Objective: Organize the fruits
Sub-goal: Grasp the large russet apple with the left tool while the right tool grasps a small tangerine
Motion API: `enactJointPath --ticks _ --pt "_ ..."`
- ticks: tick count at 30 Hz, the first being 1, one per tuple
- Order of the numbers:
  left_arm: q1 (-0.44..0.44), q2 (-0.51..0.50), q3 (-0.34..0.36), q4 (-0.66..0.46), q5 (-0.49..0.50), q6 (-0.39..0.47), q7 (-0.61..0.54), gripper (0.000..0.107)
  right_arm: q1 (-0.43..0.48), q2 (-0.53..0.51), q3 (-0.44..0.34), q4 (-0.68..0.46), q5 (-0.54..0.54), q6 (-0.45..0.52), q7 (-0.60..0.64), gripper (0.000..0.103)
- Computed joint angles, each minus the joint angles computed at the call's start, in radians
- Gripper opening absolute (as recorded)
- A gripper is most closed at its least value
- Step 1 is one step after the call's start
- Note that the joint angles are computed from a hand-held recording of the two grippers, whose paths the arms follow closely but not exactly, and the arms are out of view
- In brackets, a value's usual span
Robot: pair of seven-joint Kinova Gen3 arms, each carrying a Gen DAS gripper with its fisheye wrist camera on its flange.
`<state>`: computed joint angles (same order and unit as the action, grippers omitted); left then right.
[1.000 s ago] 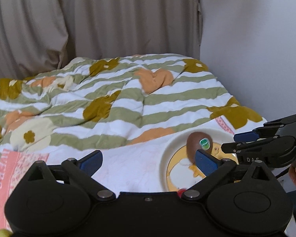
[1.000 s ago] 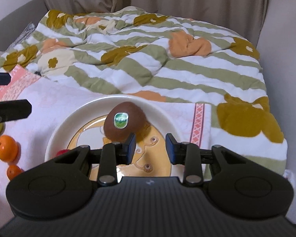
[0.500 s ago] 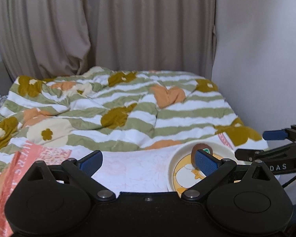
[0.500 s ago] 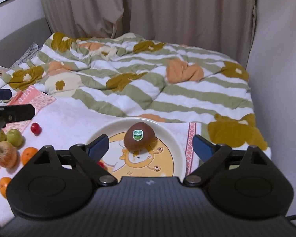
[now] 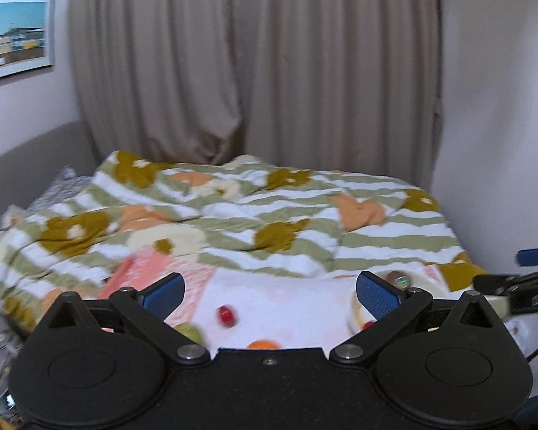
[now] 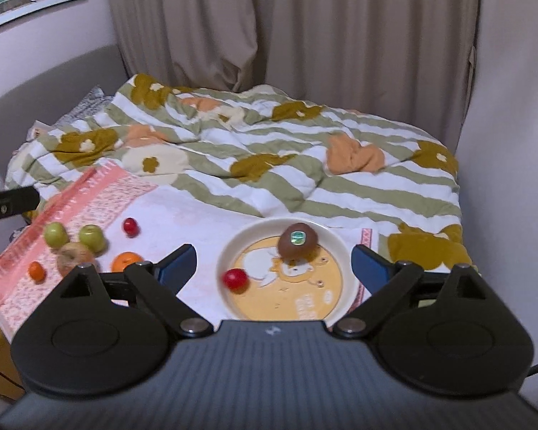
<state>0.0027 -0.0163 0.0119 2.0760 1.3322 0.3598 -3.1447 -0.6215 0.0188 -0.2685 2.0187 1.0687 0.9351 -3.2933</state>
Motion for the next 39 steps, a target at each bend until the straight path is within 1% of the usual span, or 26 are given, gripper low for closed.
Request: enactJointPath --ticks 4,8,10,13,16,19,22,26,29,32,37,39 --pt "-0.029 -0.036 -0.037 0.034 -0.053 -0.007 0.042 0.103 -0.034 0.007 -0.025 -0.025 -0.015 0.033 -0.019 0.103" --pt "-0.066 -0.035 -0.078 0.04 -0.099 0.015 0.055 0.103 -0.067 0.04 -0.03 -0.059 -0.022 0.048 -0.051 0.103" --pt "-0.088 -0.022 -0.093 0.036 -0.103 0.033 0.032 0.103 -0.086 0.064 -0.024 -0.08 -0.024 0.055 -0.065 0.103" --pt "-0.127 0.018 -0.1 0.009 -0.135 0.066 0.019 0.103 -0.123 0.114 -0.011 -0.125 -0.032 0.083 -0.08 0.103" --pt "-0.181 0.074 -0.097 -0.035 -0.164 0.13 -0.007 0.103 -0.158 0.168 0.015 -0.171 -0.046 0.095 -0.11 0.103" --pt "-0.242 0.133 -0.081 -0.082 -0.184 0.204 -0.055 0.103 -0.195 0.228 0.046 -0.223 -0.064 0.118 -0.141 0.103" --pt "-0.292 0.199 -0.055 -0.144 -0.231 0.27 -0.074 0.103 -0.221 0.291 0.084 -0.278 -0.092 0.123 -0.165 0.103" --pt "-0.332 0.283 -0.008 -0.218 -0.291 0.315 -0.094 0.103 -0.253 0.375 0.13 -0.357 -0.146 0.131 -0.175 0.103" --pt "-0.334 0.351 0.021 -0.291 -0.383 0.335 -0.046 0.103 -0.268 0.431 0.165 -0.412 -0.188 0.129 -0.175 0.103" --pt "-0.34 0.423 0.052 -0.367 -0.463 0.378 -0.001 0.103 -0.281 0.482 0.198 -0.459 -0.223 0.124 -0.173 0.103" --pt "-0.32 0.527 0.081 -0.489 -0.607 0.44 0.122 0.103 -0.27 0.557 0.242 -0.532 -0.296 0.108 -0.119 0.103" --pt "-0.316 0.556 0.097 -0.516 -0.645 0.445 0.155 0.103 -0.261 0.578 0.254 -0.551 -0.323 0.092 -0.092 0.103"
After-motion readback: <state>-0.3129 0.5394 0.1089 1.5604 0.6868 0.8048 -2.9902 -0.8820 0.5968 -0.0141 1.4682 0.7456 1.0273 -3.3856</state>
